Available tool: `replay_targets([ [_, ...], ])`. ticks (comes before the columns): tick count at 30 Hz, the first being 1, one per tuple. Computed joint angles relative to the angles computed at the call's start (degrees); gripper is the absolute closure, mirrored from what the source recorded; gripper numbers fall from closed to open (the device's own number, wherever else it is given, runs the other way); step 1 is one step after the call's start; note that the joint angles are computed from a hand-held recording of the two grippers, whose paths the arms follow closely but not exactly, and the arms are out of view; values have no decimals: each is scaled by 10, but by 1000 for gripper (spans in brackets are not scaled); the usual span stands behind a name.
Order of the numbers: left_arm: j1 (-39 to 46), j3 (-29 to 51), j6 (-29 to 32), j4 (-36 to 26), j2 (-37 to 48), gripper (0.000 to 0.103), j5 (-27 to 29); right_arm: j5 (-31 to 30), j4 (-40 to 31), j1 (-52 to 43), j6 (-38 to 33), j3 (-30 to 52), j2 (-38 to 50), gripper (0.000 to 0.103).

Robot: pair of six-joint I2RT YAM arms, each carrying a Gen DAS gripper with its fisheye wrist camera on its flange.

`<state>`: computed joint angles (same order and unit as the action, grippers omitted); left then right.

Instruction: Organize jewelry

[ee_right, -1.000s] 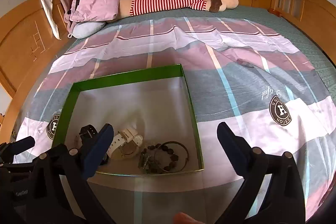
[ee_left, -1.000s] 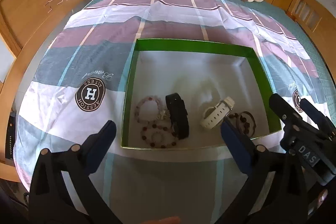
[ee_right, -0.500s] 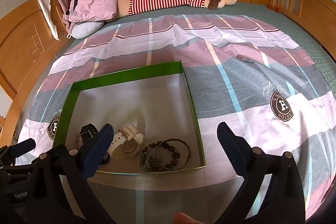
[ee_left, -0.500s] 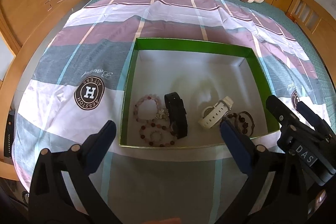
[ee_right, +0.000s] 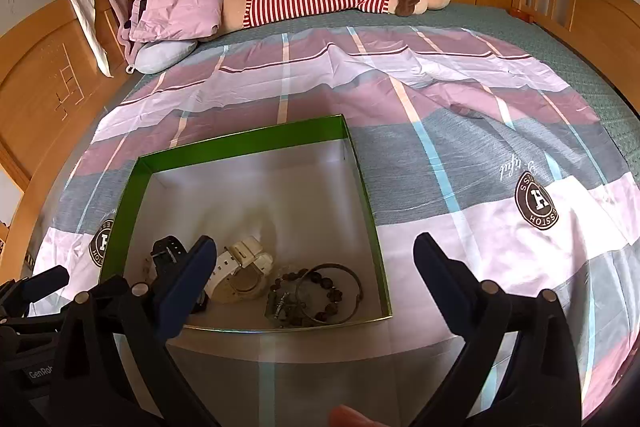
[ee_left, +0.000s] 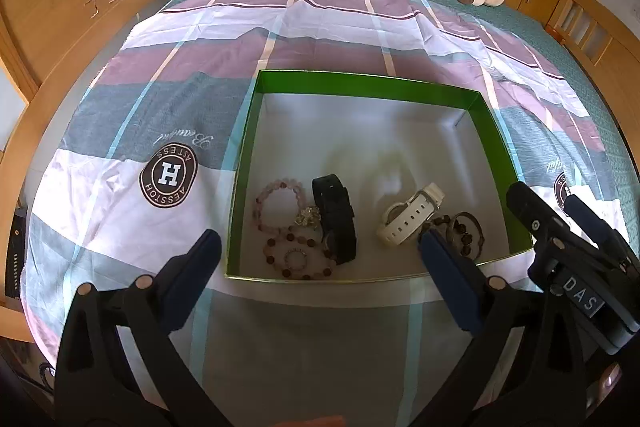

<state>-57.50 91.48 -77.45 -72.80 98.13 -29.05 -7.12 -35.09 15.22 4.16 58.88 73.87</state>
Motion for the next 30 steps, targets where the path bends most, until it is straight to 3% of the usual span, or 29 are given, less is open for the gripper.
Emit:
replay_targets([
  [30, 2, -11, -2, 6, -3, 2, 6, 4, 5, -1, -4, -2, 4, 4],
])
